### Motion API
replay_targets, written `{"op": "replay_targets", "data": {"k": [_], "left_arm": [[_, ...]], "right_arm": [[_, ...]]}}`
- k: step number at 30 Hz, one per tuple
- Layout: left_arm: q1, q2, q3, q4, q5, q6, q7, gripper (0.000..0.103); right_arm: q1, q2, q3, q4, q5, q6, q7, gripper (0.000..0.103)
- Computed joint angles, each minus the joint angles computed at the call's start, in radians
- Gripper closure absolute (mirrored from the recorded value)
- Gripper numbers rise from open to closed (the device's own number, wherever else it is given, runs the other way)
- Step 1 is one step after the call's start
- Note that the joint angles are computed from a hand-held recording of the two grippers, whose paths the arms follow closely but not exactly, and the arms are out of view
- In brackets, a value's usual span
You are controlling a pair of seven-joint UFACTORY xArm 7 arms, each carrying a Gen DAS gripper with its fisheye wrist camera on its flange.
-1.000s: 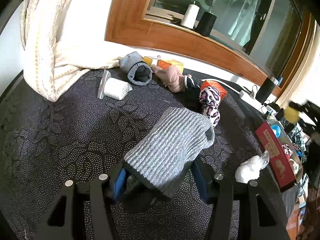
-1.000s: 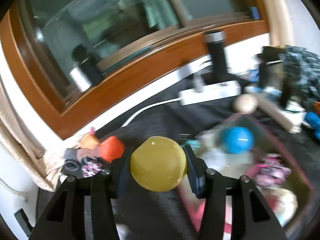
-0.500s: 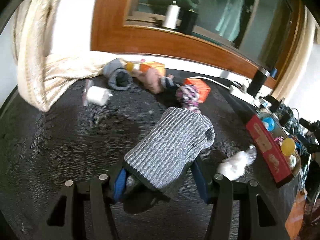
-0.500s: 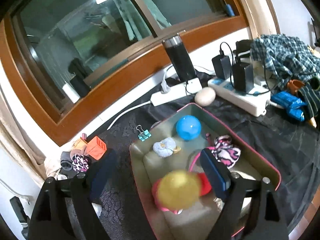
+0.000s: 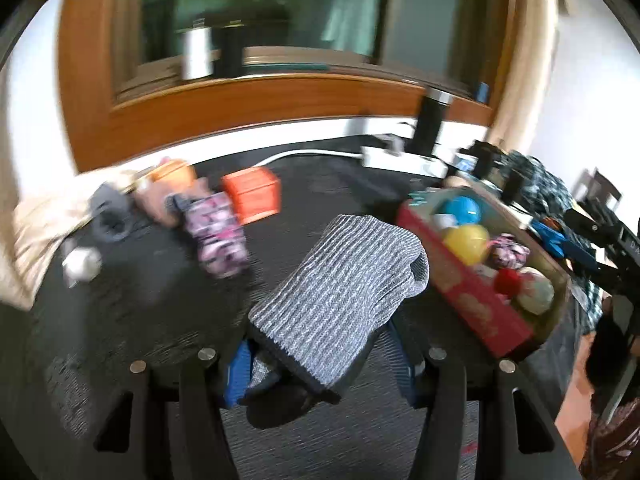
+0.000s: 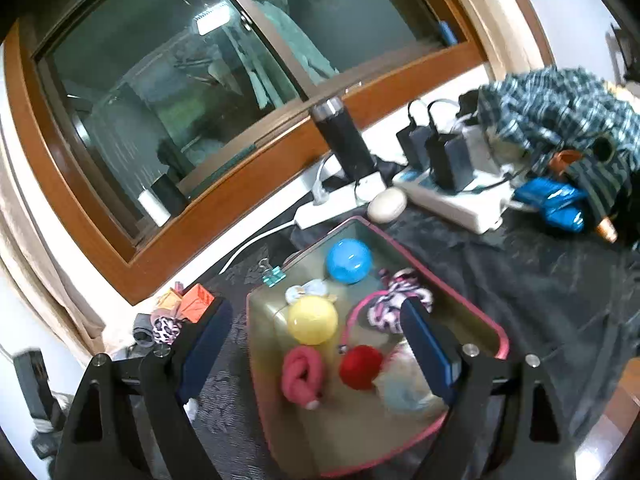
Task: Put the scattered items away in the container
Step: 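Carry the yellow ball into the box and open the right tool, then lower the grey sock into the box and open the left tool, then move back to the table and grasp the white plastic bag with the right tool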
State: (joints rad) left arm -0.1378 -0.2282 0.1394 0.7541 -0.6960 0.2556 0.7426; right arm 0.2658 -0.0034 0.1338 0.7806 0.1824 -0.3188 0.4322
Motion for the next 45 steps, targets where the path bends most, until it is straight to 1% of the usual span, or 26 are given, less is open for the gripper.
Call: {"op": "replay_targets", "data": {"k": [2,3,5,9,14,16,17,18,19,20,23,28,35,37,40,43,45], "left_arm": [[-0.018,0.017,-0.030,0.021,0.012,-0.003,-0.017,0.045],[-0.028,0.026,-0.041,0.032,0.014,-0.005,-0.022,0.045],[-0.048,0.042,-0.065,0.055,0.017,-0.007,-0.030,0.045],[-0.082,0.079,-0.106,0.099,0.022,-0.010,-0.037,0.045],[-0.099,0.138,-0.157,0.153,0.046,-0.009,-0.066,0.045],[-0.098,0.160,-0.173,0.173,0.054,-0.006,-0.078,0.041],[-0.099,0.172,-0.175,0.187,0.032,0.006,-0.061,0.040],[-0.097,0.186,-0.179,0.202,0.006,0.020,-0.040,0.035],[-0.094,0.198,-0.183,0.218,-0.026,0.040,-0.012,0.025],[-0.087,0.204,-0.188,0.223,-0.046,0.045,0.004,0.022],[-0.065,0.210,-0.198,0.230,-0.089,0.052,0.034,0.021],[-0.026,0.189,-0.183,0.219,-0.110,0.048,0.026,0.021],[0.042,0.147,-0.114,0.187,-0.159,0.052,0.035,0.021],[0.065,0.137,-0.090,0.176,-0.176,0.055,0.040,0.021],[0.103,0.122,-0.054,0.158,-0.200,0.062,0.052,0.021],[0.139,0.113,-0.023,0.147,-0.221,0.070,0.062,0.021],[0.162,0.107,-0.004,0.141,-0.244,0.082,0.079,0.021]], "right_arm": [[-0.001,-0.018,0.008,-0.025,0.066,-0.028,-0.056,0.015],[-0.004,-0.029,0.005,-0.042,0.070,-0.045,-0.054,0.015],[-0.012,-0.044,-0.013,-0.070,0.021,-0.067,-0.003,0.015],[-0.036,-0.058,-0.062,-0.114,-0.125,-0.092,0.140,0.015],[-0.071,-0.065,-0.092,-0.150,-0.237,-0.111,0.247,0.015],[-0.082,-0.067,-0.091,-0.157,-0.254,-0.114,0.259,0.015],[-0.087,-0.068,-0.088,-0.159,-0.253,-0.115,0.257,0.015],[-0.092,-0.068,-0.083,-0.161,-0.245,-0.117,0.251,0.015],[-0.094,-0.067,-0.080,-0.162,-0.241,-0.118,0.247,0.015],[-0.096,-0.066,-0.079,-0.162,-0.243,-0.118,0.248,0.015],[-0.097,-0.062,-0.071,-0.160,-0.232,-0.117,0.239,0.014],[-0.087,-0.053,-0.054,-0.146,-0.217,-0.112,0.228,0.014],[-0.043,-0.050,-0.008,-0.108,-0.153,-0.108,0.161,0.014],[-0.022,-0.049,0.012,-0.088,-0.129,-0.105,0.130,0.014],[0.012,-0.039,0.048,-0.052,-0.066,-0.096,0.058,0.014],[0.053,-0.009,0.061,0.000,-0.079,-0.067,0.037,0.014],[0.085,0.034,0.072,0.059,-0.091,-0.020,0.018,0.014]]}}
